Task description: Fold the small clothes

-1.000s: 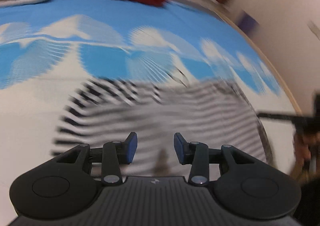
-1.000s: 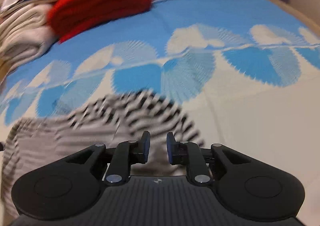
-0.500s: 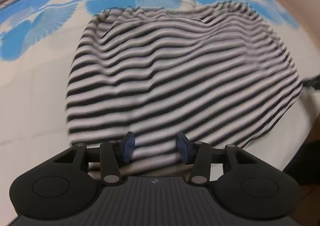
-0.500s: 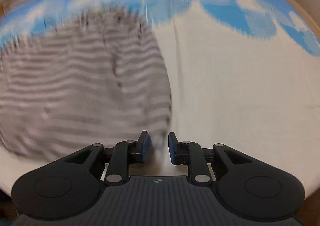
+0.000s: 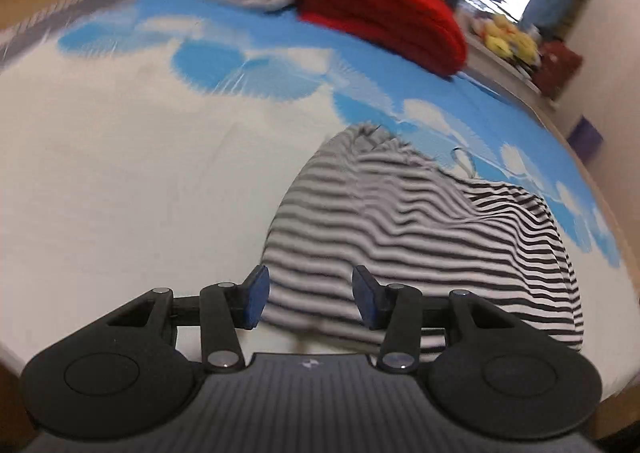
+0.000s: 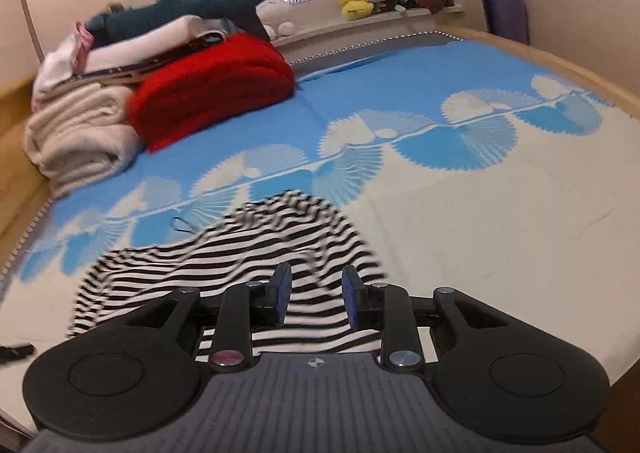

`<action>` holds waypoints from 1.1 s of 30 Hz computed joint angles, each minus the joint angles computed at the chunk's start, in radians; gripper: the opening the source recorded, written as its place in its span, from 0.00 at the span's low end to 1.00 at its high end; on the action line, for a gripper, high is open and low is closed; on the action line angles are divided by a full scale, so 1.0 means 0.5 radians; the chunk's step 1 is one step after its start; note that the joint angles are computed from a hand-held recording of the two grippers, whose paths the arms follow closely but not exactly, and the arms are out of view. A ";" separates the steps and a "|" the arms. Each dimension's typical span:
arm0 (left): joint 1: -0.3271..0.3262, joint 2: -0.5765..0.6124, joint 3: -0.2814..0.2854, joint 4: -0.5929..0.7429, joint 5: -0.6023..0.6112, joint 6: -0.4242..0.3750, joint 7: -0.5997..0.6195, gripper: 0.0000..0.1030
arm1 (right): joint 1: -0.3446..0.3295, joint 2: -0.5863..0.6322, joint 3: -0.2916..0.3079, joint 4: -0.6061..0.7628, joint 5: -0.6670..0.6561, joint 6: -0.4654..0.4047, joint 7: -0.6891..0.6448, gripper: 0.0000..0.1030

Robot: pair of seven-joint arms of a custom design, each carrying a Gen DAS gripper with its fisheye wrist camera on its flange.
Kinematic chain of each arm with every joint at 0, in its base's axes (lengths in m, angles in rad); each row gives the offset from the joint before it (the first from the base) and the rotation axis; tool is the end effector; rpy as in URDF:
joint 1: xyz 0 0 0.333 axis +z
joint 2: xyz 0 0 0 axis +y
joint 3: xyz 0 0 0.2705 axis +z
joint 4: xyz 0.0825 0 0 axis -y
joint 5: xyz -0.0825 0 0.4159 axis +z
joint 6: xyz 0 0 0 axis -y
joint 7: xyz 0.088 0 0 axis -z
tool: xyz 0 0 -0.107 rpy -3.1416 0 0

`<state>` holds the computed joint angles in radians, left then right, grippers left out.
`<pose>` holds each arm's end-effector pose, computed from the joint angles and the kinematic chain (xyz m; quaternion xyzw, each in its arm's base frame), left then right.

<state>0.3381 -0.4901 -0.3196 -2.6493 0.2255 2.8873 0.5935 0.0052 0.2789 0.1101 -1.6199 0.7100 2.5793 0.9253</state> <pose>0.4758 0.0006 0.4128 -0.8601 0.3598 -0.2763 0.2332 0.7056 0.0627 0.4834 -0.7205 0.5501 -0.1278 0.4024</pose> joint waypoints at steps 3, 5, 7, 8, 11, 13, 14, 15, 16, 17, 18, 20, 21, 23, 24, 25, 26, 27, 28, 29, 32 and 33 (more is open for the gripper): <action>-0.166 0.018 0.179 -0.073 -0.243 0.060 0.045 0.49 | 0.028 -0.068 0.010 -0.106 -0.009 0.033 -0.063 0.29; -0.226 0.044 0.245 -0.107 -0.399 0.149 0.059 0.49 | 0.051 -0.069 0.003 -0.112 -0.052 0.025 -0.081 0.29; -0.317 0.087 0.344 -0.123 -0.580 0.221 0.112 0.50 | 0.069 0.000 -0.011 -0.040 -0.110 -0.029 -0.011 0.29; -0.391 0.123 0.417 -0.114 -0.694 0.240 0.154 0.50 | 0.071 0.037 -0.015 0.007 -0.140 -0.076 0.037 0.29; -0.434 0.173 0.458 -0.115 -0.904 0.226 0.161 0.50 | 0.068 0.077 -0.003 0.056 -0.188 -0.132 0.102 0.29; -0.409 0.225 0.421 -0.102 -0.969 0.242 0.135 0.50 | 0.051 0.054 0.018 0.031 -0.155 -0.115 0.065 0.29; -0.401 0.240 0.409 -0.107 -0.989 0.285 0.135 0.50 | 0.044 0.049 0.026 0.026 -0.134 -0.116 0.049 0.29; -0.385 0.250 0.392 -0.104 -0.995 0.303 0.137 0.51 | 0.041 0.047 0.028 0.027 -0.121 -0.123 0.044 0.29; -0.379 0.268 0.386 -0.092 -1.004 0.320 0.146 0.51 | 0.039 0.048 0.026 0.030 -0.116 -0.128 0.045 0.29; -0.373 0.286 0.380 -0.086 -1.016 0.343 0.149 0.51 | 0.040 0.049 0.024 0.031 -0.115 -0.129 0.048 0.29; -0.370 0.305 0.375 -0.080 -1.033 0.367 0.146 0.51 | 0.041 0.048 0.023 0.029 -0.114 -0.123 0.047 0.29; -0.378 0.344 0.386 -0.073 -1.084 0.432 0.145 0.51 | 0.048 0.053 0.018 0.029 -0.131 -0.107 0.048 0.29; -0.363 0.377 0.369 -0.056 -1.098 0.462 0.127 0.51 | 0.053 0.061 0.012 0.036 -0.152 -0.104 0.063 0.29; -0.302 0.424 0.316 -0.016 -1.086 0.474 0.086 0.51 | 0.054 0.076 0.007 0.052 -0.176 -0.107 0.097 0.29; -0.265 0.440 0.287 0.002 -1.058 0.472 0.071 0.51 | 0.052 0.079 0.008 0.055 -0.181 -0.106 0.111 0.29; -0.207 0.464 0.236 0.025 -1.009 0.473 0.036 0.51 | 0.048 0.080 0.011 0.053 -0.181 -0.101 0.117 0.29; -0.146 0.492 0.181 0.059 -0.954 0.467 -0.013 0.51 | 0.047 0.082 0.012 0.054 -0.184 -0.098 0.122 0.29; -0.084 0.513 0.128 0.082 -0.887 0.467 -0.071 0.51 | 0.045 0.083 0.014 0.054 -0.189 -0.097 0.125 0.29; 0.001 0.534 0.053 0.109 -0.793 0.460 -0.154 0.49 | 0.045 0.082 0.015 0.051 -0.194 -0.092 0.127 0.29; 0.058 0.548 0.005 0.133 -0.705 0.439 -0.222 0.47 | 0.046 0.081 0.015 0.049 -0.203 -0.086 0.132 0.29; -0.024 0.571 0.090 0.167 -0.642 0.411 -0.173 0.13 | 0.049 0.081 0.016 0.045 -0.224 -0.071 0.150 0.29; 0.045 0.543 0.035 0.163 -0.488 0.392 -0.262 0.12 | 0.053 0.082 0.015 0.044 -0.237 -0.063 0.162 0.29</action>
